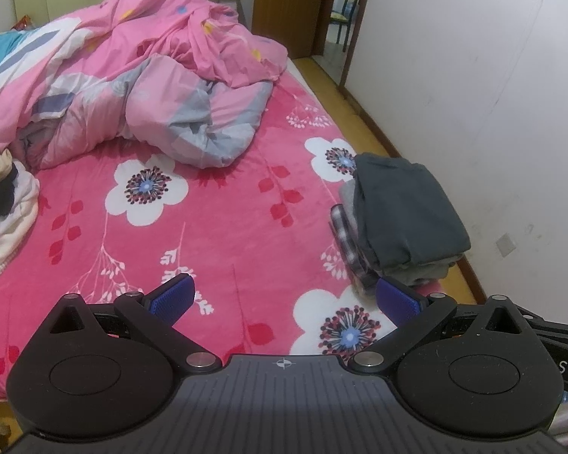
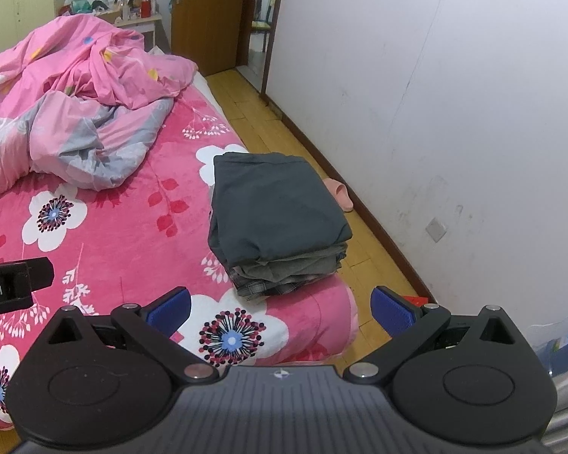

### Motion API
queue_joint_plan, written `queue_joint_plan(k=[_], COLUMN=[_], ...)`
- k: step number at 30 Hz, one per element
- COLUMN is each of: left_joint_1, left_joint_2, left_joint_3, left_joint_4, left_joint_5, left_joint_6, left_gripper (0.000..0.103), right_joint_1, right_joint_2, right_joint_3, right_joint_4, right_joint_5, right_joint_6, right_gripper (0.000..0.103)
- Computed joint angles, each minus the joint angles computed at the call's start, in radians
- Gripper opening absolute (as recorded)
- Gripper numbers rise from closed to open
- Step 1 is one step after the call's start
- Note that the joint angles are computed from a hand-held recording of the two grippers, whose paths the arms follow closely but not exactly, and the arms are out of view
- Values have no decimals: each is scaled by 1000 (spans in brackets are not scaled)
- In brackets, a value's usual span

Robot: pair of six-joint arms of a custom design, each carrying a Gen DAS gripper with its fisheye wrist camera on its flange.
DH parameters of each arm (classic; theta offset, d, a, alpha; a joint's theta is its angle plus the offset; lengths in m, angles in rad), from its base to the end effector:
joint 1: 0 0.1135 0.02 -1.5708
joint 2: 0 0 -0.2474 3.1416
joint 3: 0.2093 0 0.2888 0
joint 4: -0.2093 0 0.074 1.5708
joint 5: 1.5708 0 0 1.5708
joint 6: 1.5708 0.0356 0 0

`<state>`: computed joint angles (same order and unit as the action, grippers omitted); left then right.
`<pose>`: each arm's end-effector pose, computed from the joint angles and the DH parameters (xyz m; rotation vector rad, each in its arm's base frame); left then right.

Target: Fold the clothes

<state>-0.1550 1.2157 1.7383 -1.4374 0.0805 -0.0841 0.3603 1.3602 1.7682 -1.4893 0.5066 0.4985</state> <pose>0.2126 -0.0361 0.4517 0.1225 2.4895 -0.2008 0.2430 0.0731 0.4298 0.3306 2.4584 -0.3252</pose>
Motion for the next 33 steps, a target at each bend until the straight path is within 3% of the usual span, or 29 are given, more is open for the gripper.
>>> queue_joint_plan(k=[16, 33], left_joint_1=[-7, -132], left_joint_2=[3, -19], left_joint_3=[-8, -38], left_joint_4=[0, -2], left_joint_5=[-9, -46], left_joint_6=[4, -38], left_gripper=[103, 103], right_joint_1=[-6, -40], right_joint_2=[3, -65], right_joint_3=[-3, -58], right_joint_4=[-2, -30], right_joint_5=[-6, 6], right_joint_6=[8, 29], right_gripper=[103, 103])
